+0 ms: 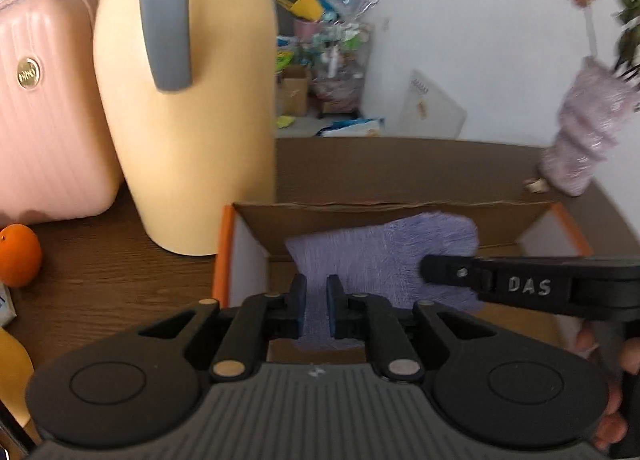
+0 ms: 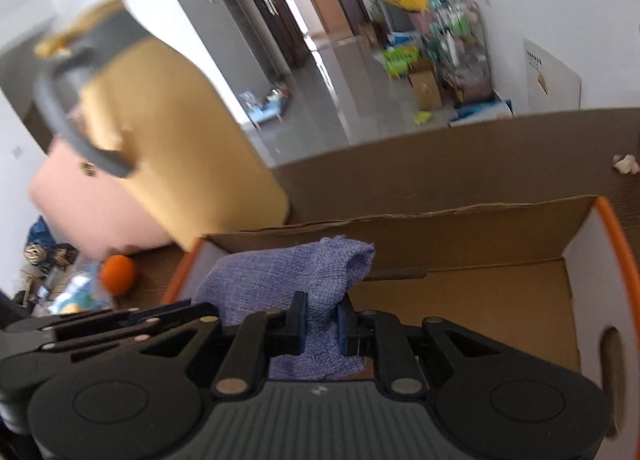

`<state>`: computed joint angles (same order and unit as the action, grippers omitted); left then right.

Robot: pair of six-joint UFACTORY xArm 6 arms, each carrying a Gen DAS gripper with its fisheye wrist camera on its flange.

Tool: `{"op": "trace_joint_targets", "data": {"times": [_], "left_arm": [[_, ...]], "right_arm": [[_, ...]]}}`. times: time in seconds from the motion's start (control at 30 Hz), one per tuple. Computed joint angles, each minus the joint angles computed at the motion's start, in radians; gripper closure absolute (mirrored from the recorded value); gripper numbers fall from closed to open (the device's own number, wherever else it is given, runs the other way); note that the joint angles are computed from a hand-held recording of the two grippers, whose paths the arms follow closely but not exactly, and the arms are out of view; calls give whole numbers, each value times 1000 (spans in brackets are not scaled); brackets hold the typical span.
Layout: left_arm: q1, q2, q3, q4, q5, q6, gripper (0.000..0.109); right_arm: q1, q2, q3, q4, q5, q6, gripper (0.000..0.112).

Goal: Organize soft objects
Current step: 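Carry the lavender pouch with the left tool into the box and release, then withdraw the left tool from the box back toward the pile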

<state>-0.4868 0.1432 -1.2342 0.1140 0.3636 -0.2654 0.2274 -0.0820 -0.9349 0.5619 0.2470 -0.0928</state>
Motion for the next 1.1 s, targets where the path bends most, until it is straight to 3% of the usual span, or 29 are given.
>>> {"op": "trace_joint_targets", "data": {"times": [0.07, 0.1, 0.13, 0.2, 0.33, 0.4, 0.6, 0.7, 0.87, 1.1], "left_arm": [[5, 29, -26, -6, 31, 13, 74], [4, 29, -21, 23, 22, -12, 67], [7, 29, -18, 67, 11, -45, 64], [8, 11, -9, 66, 15, -49, 63], [10, -59, 23, 67, 14, -64, 45], [11, -120, 61, 88, 7, -84, 42], [15, -391, 245, 112, 4, -157, 35], [16, -560, 365, 114, -15, -157, 31], [-7, -850, 538, 170, -4, -223, 26], [-145, -1251, 775, 636, 84, -540, 15]], "right_arm": [[-3, 53, -34, -53, -5, 52, 89], [-8, 75, -53, -80, 8, 77, 79], [-15, 98, -79, -118, 38, 115, 63], [-13, 103, -87, -130, 68, 133, 52], [-16, 50, -48, -243, 61, 227, 51], [-22, 0, -17, -282, 57, 245, 51], [-70, -263, 114, -482, 131, 349, 49], [-78, -450, 196, -582, 188, 398, 40], [-61, -779, 335, -745, 284, 471, 38], [33, -1192, 491, -806, 446, 557, 38]]}}
